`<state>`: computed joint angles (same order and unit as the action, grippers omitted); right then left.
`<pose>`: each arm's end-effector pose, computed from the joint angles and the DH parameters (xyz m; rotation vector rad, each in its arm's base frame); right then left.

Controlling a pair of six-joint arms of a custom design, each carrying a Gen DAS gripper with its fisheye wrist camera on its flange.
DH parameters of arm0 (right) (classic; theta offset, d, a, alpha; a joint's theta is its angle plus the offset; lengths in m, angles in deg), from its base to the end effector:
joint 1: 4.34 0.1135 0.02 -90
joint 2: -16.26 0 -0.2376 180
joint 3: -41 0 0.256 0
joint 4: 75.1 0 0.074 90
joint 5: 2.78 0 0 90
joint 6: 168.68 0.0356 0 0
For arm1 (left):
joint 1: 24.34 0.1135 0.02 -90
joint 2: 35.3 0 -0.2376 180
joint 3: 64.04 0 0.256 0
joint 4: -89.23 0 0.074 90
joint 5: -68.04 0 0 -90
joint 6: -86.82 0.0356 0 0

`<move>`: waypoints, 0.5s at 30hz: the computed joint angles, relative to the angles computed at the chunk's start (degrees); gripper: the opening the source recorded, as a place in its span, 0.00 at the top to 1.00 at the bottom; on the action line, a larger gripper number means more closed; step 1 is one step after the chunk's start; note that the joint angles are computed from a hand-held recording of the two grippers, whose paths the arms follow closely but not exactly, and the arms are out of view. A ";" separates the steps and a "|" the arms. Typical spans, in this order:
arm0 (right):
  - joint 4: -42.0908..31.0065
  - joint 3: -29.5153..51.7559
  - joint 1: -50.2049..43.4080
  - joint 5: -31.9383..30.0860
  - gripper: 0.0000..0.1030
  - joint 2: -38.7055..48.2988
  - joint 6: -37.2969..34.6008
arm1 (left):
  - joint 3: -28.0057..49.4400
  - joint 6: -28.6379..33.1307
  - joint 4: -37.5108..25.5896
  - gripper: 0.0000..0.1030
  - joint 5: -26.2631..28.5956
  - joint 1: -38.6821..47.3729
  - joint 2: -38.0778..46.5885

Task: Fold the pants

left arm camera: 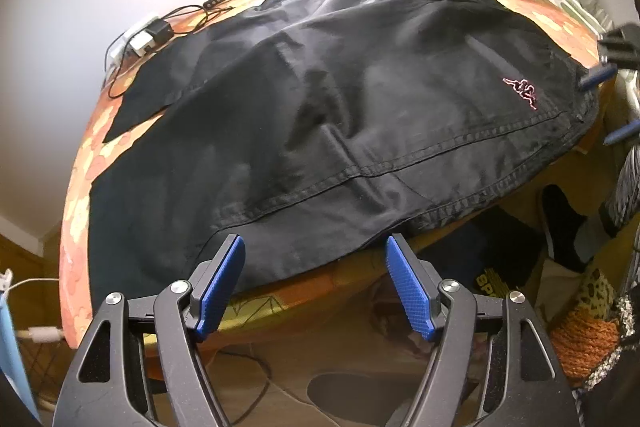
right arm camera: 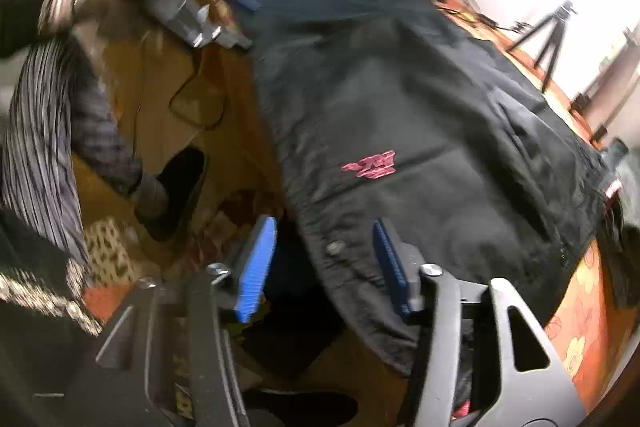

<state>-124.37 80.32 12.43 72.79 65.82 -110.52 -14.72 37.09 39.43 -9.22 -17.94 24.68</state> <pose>0.1629 0.0584 0.1553 -1.1402 2.3089 0.2310 0.2059 0.0152 0.1773 0.8251 2.4488 0.0050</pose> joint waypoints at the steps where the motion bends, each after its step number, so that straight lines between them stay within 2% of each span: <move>1: 1.10 -1.22 2.10 2.30 0.46 -0.48 0.43 | 0.20 -0.10 -0.20 0.30 0.35 0.12 0.15; 5: 7.88 -5.99 10.41 14.12 0.46 0.11 1.14 | 1.04 -0.01 -1.47 0.30 1.86 1.13 0.56; 7: 10.59 -6.97 12.60 17.86 0.48 1.22 1.47 | 1.05 0.54 -2.11 0.30 2.37 1.54 0.13; 8: 10.84 -6.76 11.72 17.33 0.63 1.49 1.02 | 0.97 0.87 -2.42 0.30 2.54 1.59 -0.12; 9: 10.39 -5.80 10.90 16.49 0.73 2.19 1.39 | 0.80 1.20 -2.64 0.30 2.67 1.52 -0.45; 11: 7.74 -3.05 6.83 11.59 0.86 2.79 1.49 | 0.61 1.92 -3.27 0.30 2.93 1.04 -0.95; 15: 5.04 2.10 -0.85 4.69 0.91 4.01 2.15 | 0.52 1.35 -2.52 0.30 1.52 -1.45 -1.15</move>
<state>-119.33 82.42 11.58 77.47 69.84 -108.37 -14.20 38.44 36.91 -7.70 -19.39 23.53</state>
